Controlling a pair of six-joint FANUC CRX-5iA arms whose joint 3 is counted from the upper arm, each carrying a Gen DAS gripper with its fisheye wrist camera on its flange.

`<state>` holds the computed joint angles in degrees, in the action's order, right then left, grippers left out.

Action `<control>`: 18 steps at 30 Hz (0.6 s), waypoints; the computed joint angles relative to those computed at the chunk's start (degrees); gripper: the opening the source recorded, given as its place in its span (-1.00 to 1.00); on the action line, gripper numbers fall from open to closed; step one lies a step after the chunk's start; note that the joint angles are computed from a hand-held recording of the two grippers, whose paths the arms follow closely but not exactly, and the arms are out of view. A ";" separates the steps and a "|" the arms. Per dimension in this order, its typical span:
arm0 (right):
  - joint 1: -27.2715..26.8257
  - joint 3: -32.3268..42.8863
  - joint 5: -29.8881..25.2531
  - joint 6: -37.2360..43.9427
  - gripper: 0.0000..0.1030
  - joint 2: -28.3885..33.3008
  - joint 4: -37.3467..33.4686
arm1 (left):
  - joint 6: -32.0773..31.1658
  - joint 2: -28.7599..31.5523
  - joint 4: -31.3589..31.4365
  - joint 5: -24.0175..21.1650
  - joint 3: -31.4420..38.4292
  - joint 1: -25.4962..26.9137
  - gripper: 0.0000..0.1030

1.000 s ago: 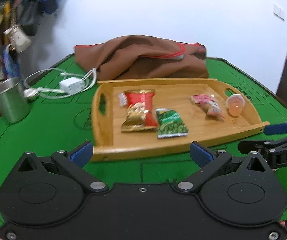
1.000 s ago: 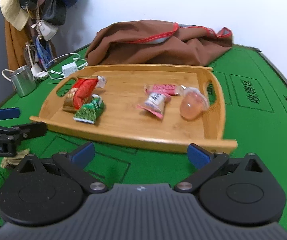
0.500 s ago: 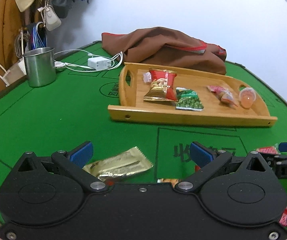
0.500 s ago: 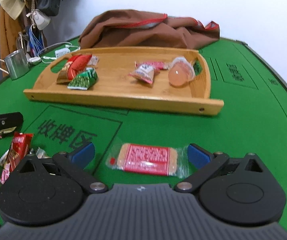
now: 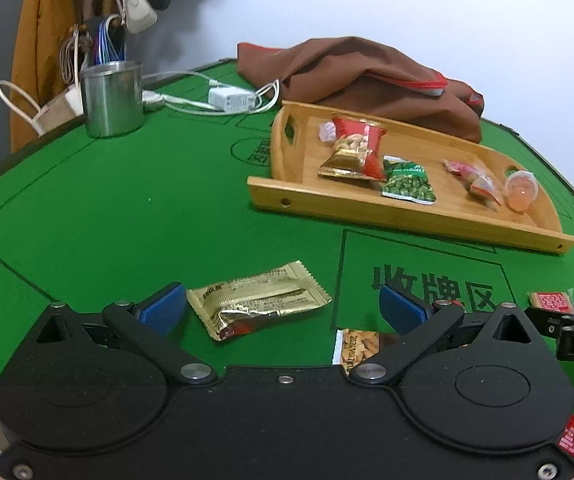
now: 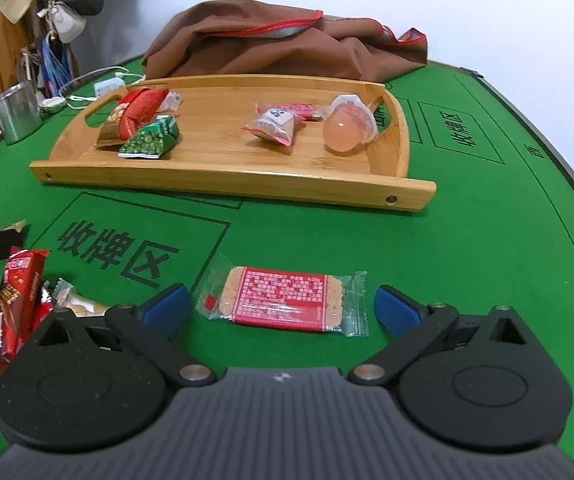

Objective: Organize snacks
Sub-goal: 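Grasp the gold foil packet with the left tool while the right tool grasps the second biscuit pack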

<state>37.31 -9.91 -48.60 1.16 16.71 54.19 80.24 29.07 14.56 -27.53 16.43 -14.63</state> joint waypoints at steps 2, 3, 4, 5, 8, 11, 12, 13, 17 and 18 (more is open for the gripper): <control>0.10 0.40 -0.64 -0.34 1.00 0.30 -0.10 | 1.45 0.46 -1.06 -1.58 1.13 0.06 0.99; 0.19 0.66 -0.98 -0.25 1.00 0.49 -0.24 | 1.74 0.68 -1.27 -2.32 1.61 0.06 0.99; 0.21 0.83 -1.15 -0.11 1.00 0.61 -0.32 | 1.79 0.91 -1.17 -2.91 1.99 0.11 0.99; 0.22 0.88 -1.21 -0.19 1.00 0.65 -0.35 | 1.92 0.96 -1.31 -2.95 2.09 0.11 0.99; 0.20 0.89 -1.19 -0.19 1.00 0.65 -0.35 | 3.59 1.48 -3.66 -4.43 3.74 -0.20 0.99; 0.20 0.90 -1.20 -0.14 1.00 0.66 -0.36 | 5.61 2.05 -6.79 -6.19 5.71 -0.73 0.99; 0.21 0.92 -1.25 -0.11 1.00 0.65 -0.39 | 5.68 2.17 -7.18 -6.47 6.01 -0.82 0.98; 0.20 0.90 -1.20 -0.11 1.00 0.62 -0.40 | 5.70 2.19 -7.31 -6.52 6.07 -0.86 0.95; 0.19 0.73 -0.90 0.02 1.00 0.52 -0.36 | 5.25 1.99 -7.22 -5.63 5.66 -0.83 0.70; 0.20 0.69 -0.79 0.11 1.00 0.50 -0.35 | 5.30 1.92 -7.59 -5.43 5.61 -0.90 0.58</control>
